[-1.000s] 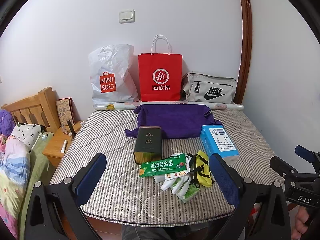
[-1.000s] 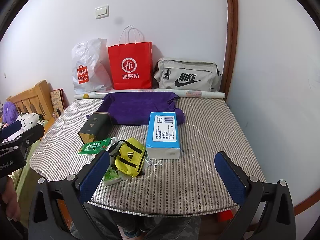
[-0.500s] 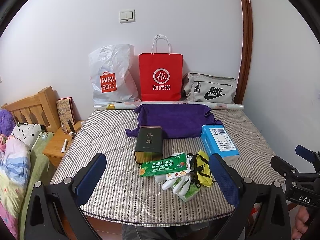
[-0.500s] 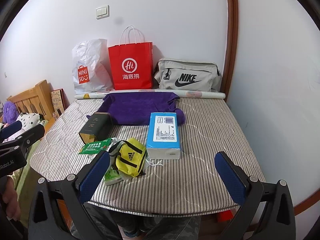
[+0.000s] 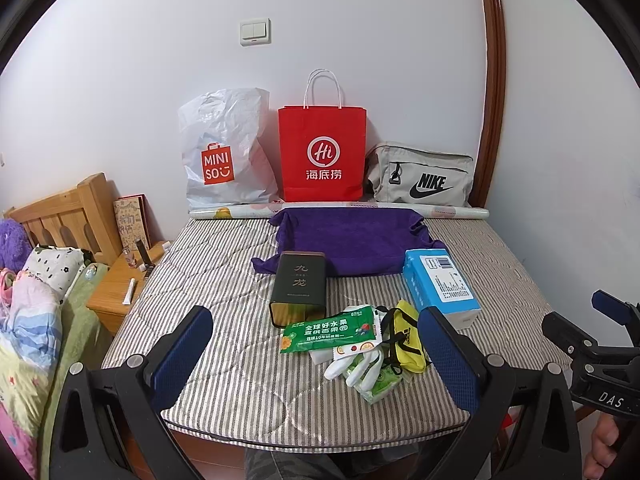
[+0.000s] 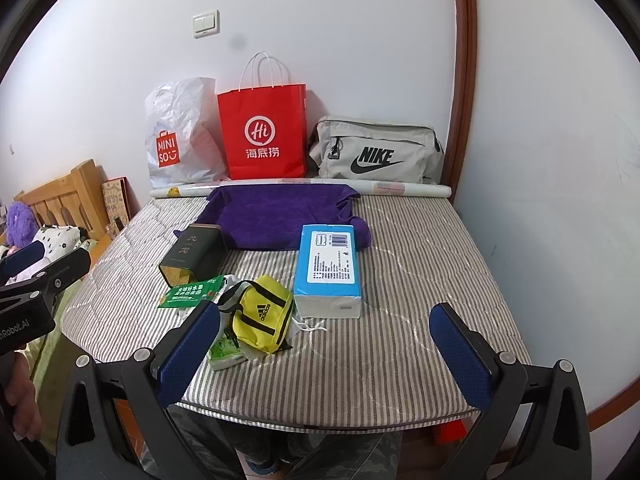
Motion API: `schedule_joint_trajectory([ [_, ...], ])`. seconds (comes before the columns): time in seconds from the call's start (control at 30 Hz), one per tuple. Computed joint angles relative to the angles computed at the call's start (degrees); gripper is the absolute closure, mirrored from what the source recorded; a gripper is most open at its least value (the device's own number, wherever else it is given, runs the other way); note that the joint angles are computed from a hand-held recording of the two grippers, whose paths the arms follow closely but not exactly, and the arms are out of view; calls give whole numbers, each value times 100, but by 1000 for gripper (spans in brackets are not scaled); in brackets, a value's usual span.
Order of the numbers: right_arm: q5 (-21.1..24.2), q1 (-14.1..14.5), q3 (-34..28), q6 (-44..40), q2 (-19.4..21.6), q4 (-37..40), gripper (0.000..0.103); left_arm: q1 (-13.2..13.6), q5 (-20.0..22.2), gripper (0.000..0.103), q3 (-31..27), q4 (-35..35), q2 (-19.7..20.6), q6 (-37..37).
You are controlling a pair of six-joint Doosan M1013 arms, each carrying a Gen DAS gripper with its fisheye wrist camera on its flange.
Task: Organize soft objects
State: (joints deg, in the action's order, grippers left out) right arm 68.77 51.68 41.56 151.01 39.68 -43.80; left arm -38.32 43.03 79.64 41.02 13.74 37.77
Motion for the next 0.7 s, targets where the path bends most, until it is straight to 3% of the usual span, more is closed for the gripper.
schedule_joint_trajectory([
  [0.7,-37,11,38,39,-2,-46,0,12,13,0,22,0,-16,19],
])
